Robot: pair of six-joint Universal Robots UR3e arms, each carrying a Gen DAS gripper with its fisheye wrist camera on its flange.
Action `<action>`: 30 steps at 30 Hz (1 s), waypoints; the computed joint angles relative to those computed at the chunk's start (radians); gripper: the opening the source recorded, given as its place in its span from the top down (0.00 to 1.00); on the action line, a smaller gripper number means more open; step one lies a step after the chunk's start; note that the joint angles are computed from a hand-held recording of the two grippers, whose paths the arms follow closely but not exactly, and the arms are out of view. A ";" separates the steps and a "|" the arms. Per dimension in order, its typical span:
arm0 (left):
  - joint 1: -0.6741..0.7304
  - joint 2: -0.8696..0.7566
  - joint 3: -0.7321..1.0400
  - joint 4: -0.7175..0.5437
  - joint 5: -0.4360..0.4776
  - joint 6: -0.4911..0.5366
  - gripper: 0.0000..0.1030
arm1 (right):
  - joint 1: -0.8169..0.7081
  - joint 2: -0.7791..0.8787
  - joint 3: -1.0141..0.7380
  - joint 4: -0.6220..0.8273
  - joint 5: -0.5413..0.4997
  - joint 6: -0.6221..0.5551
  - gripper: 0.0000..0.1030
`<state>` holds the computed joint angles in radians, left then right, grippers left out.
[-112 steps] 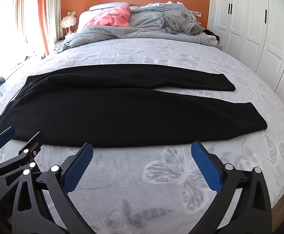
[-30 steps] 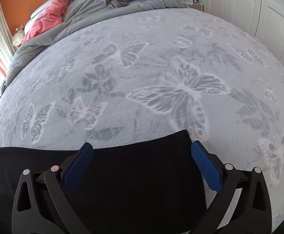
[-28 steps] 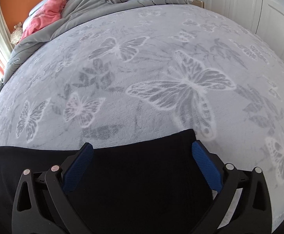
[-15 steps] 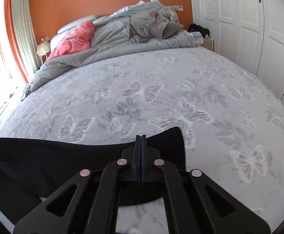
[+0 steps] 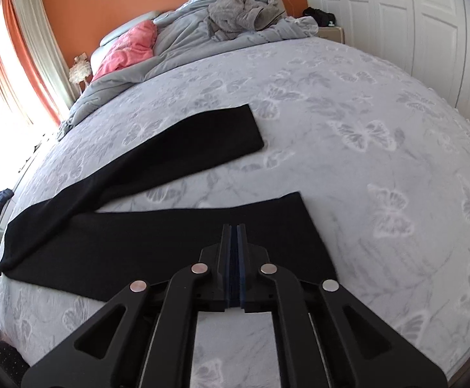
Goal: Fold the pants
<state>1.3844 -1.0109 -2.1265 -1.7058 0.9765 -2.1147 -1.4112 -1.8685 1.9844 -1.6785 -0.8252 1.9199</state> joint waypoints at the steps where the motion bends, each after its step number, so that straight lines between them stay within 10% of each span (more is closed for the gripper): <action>1: 0.092 0.052 -0.015 -0.123 -0.008 0.072 0.92 | 0.026 -0.010 0.003 0.003 -0.007 0.013 0.91; 3: 0.270 0.099 0.011 -0.396 -0.024 0.197 0.37 | 0.112 0.007 -0.016 -0.025 0.001 0.100 0.74; 5: 0.346 0.111 0.033 -0.530 -0.036 0.199 0.13 | 0.212 0.052 -0.040 -0.100 0.028 0.233 0.33; 6: 0.322 0.099 0.030 -0.521 -0.050 0.163 0.13 | 0.264 0.087 -0.051 -0.170 0.040 0.310 0.16; 12: 0.047 -0.156 0.016 -0.236 -0.183 -0.198 0.13 | 0.598 0.538 -0.365 -0.558 -0.013 0.879 0.17; 16: -0.058 -0.280 0.032 -0.061 -0.246 -0.338 0.22 | 0.755 0.854 -0.715 -0.593 -0.145 1.150 0.17; 18: -0.098 -0.337 0.048 0.021 -0.244 -0.397 0.43 | 0.801 0.972 -0.851 -0.580 -0.195 1.228 0.17; 20: -0.117 -0.395 0.066 0.087 -0.238 -0.430 0.71 | 0.836 1.070 -0.962 -0.553 -0.230 1.268 0.43; 21: -0.127 -0.412 0.074 0.114 -0.233 -0.442 0.93 | 0.856 1.092 -0.981 -0.561 -0.280 1.281 0.74; 22: -0.139 -0.434 0.085 0.142 -0.230 -0.462 0.93 | 0.861 1.086 -0.959 -0.589 -0.295 1.286 0.96; 27: -0.140 -0.414 0.148 0.110 -0.249 -0.455 0.95 | 0.669 0.676 -0.476 -0.825 -0.018 1.214 0.96; 30: -0.096 -0.363 0.260 -0.091 -0.287 -0.310 0.95 | 0.448 0.361 -0.228 -0.654 0.176 0.873 0.96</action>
<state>1.2880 -1.3737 -1.8663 -1.7963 0.6893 -2.4247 -0.9632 -1.5070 1.7566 -2.3321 -0.6487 2.7929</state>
